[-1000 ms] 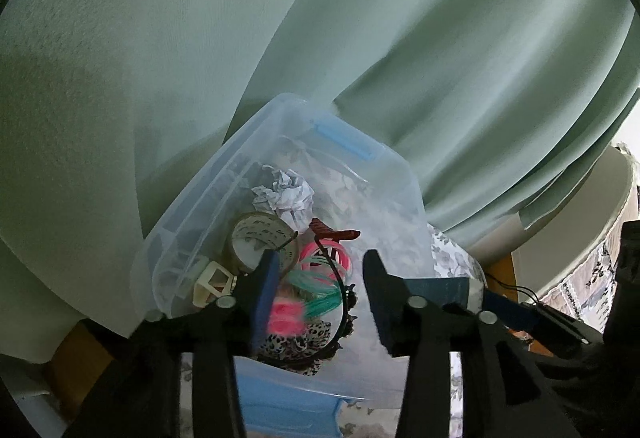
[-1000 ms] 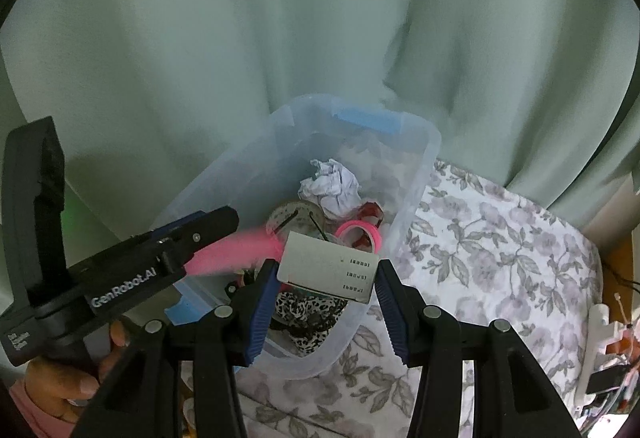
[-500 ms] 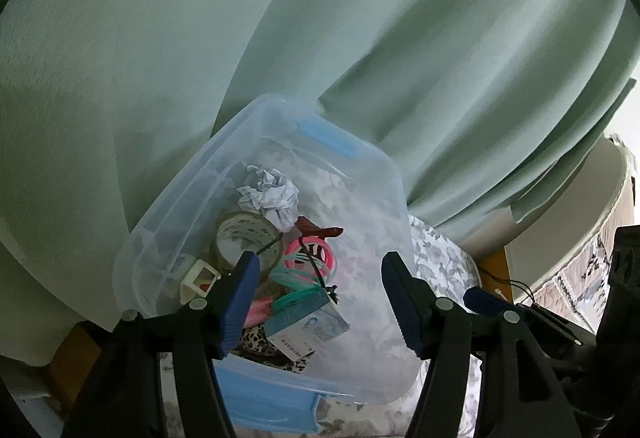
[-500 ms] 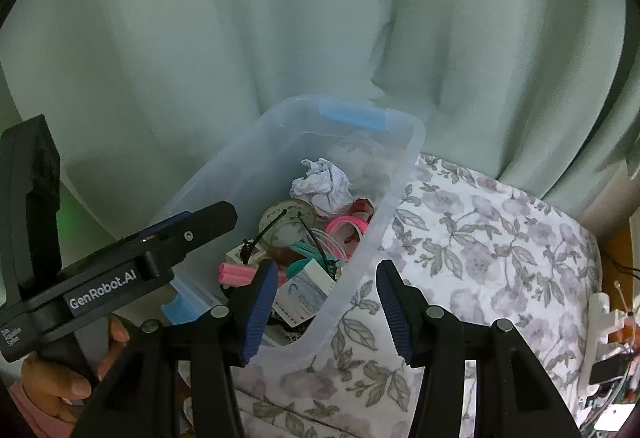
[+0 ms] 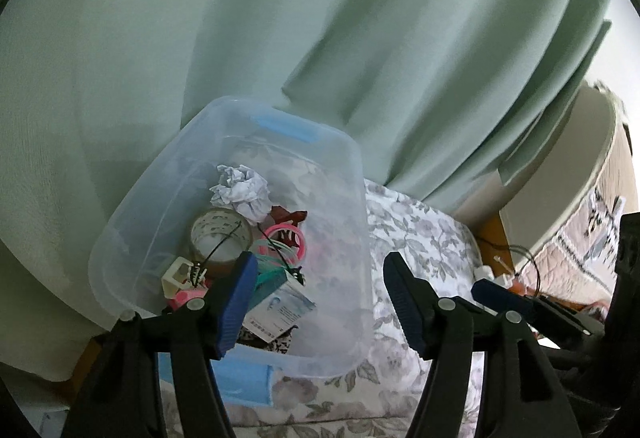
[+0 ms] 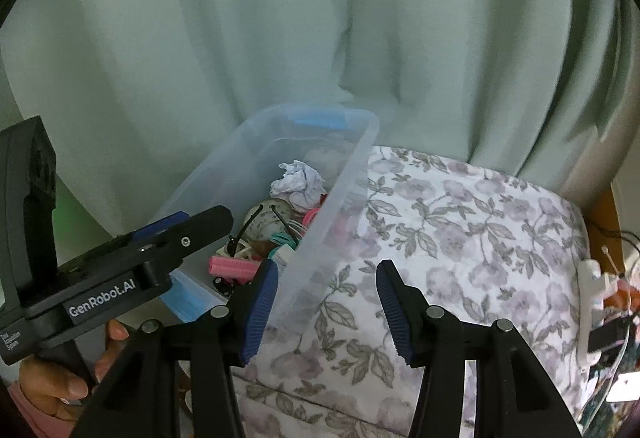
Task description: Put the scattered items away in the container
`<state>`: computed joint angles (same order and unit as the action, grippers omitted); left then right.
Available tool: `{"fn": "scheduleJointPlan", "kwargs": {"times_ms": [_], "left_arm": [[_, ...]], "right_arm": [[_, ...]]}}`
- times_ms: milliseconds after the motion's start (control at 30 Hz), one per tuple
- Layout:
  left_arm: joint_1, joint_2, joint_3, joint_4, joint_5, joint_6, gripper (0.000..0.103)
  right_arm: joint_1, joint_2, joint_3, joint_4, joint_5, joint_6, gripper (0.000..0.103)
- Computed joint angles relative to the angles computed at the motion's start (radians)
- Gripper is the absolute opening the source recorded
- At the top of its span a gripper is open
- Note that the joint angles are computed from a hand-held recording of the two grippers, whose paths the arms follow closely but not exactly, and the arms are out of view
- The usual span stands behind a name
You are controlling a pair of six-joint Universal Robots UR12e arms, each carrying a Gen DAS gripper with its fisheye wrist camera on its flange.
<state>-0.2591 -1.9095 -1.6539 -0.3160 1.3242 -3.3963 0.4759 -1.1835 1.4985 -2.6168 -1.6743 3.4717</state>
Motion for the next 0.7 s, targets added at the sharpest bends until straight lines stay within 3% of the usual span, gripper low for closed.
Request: {"fn": "scheduleJointPlan", "kwargs": {"times_ms": [467, 700], "left_arm": [[-0.067, 0.039, 0.001, -0.08, 0.084, 0.136, 0.066], [-0.082, 0.057, -0.014, -0.085, 0.118, 0.153, 0.072]], "right_arm": [[-0.008, -0.093, 0.133, -0.11, 0.004, 0.061, 0.058], [-0.009, -0.119, 0.177, -0.154, 0.009, 0.087, 0.059]]}}
